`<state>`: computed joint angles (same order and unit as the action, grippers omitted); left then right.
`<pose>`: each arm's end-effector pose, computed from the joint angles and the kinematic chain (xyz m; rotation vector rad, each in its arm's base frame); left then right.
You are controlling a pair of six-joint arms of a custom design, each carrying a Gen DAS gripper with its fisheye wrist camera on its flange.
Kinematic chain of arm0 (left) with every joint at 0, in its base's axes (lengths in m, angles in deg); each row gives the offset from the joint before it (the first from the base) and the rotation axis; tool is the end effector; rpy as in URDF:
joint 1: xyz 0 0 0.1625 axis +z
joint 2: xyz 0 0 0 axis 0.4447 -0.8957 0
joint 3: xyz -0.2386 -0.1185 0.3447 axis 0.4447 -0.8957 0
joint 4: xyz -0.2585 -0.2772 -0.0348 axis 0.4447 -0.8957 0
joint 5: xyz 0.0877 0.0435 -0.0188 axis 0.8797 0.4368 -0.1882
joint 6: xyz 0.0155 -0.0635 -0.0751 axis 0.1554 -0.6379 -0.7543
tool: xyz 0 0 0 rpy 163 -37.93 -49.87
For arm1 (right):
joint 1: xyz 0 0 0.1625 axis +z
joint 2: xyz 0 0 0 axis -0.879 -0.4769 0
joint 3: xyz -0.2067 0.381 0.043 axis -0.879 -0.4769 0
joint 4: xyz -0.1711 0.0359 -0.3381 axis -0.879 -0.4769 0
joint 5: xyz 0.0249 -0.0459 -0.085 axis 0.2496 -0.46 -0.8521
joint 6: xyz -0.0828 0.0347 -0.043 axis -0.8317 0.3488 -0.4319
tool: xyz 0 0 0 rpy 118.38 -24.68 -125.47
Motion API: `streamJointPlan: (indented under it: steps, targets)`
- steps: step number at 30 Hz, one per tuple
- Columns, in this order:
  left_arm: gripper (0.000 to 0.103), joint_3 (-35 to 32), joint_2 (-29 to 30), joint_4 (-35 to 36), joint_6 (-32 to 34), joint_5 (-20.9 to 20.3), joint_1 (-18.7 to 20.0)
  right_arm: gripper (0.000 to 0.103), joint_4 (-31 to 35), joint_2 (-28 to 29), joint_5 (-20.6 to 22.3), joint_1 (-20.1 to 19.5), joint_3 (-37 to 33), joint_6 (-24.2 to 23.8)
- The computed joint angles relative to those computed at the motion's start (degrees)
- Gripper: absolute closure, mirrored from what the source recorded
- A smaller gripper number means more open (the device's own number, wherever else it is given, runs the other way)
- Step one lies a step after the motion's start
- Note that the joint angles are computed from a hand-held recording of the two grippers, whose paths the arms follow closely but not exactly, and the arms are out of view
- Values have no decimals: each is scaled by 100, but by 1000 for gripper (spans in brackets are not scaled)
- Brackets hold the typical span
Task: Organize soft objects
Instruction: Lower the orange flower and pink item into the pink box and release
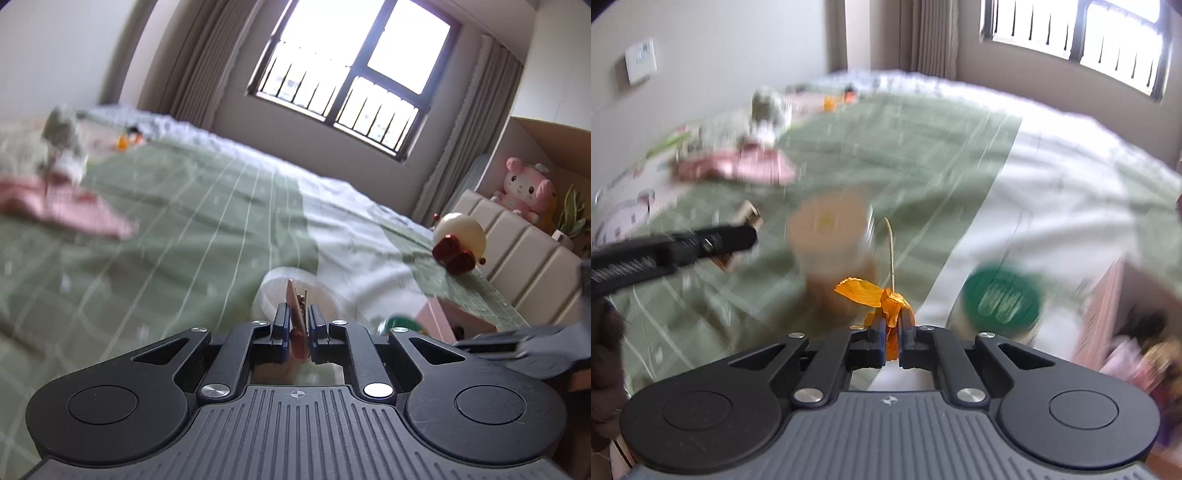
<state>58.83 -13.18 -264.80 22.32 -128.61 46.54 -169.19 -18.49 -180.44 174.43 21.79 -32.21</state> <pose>-0.0126 -0.5638 0.2945 0.6936 2.5827 -1.2422 0.3115 -0.5408 0.0080 0.6606 -2.2958 0.9598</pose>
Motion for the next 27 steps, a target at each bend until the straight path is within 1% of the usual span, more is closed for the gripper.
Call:
streamJointPlan:
  steps: [4, 8, 10, 14, 17, 20, 24, 27]
  targets:
    - [90, -208, 139, -148, 354, 266, -423, 97, -533, -441, 45, 141, 228, -237]
    - [90, -300, 266, -189, 638, 374, -850, 97, -1086, -924, -19, 207, 589, -495]
    - [90, -319, 350, -167, 675, 357, -1057, 97, -1407, -1140, -135, 209, 786, -652]
    - [90, -370, 588, 79, 464, 106, -1419, 97, -2038, -1597, -315, 89, 1310, -865]
    - [90, -478, 852, 441, 226, -325, -1586, 97, -2429, -1891, -363, -148, 1756, -846]
    - [90, -617, 1232, 685, 48, -603, -1688, 97, -2624, -2104, -271, -509, 2174, -679]
    - [90, -871, 1780, 940, -2, -715, -1716, 97, -2594, -2169, 3, -1070, 2478, -362]
    - [90, -1145, 2145, 1176, 28, -766, -1605, 97, -2408, -2060, 201, -1469, 2498, -113]
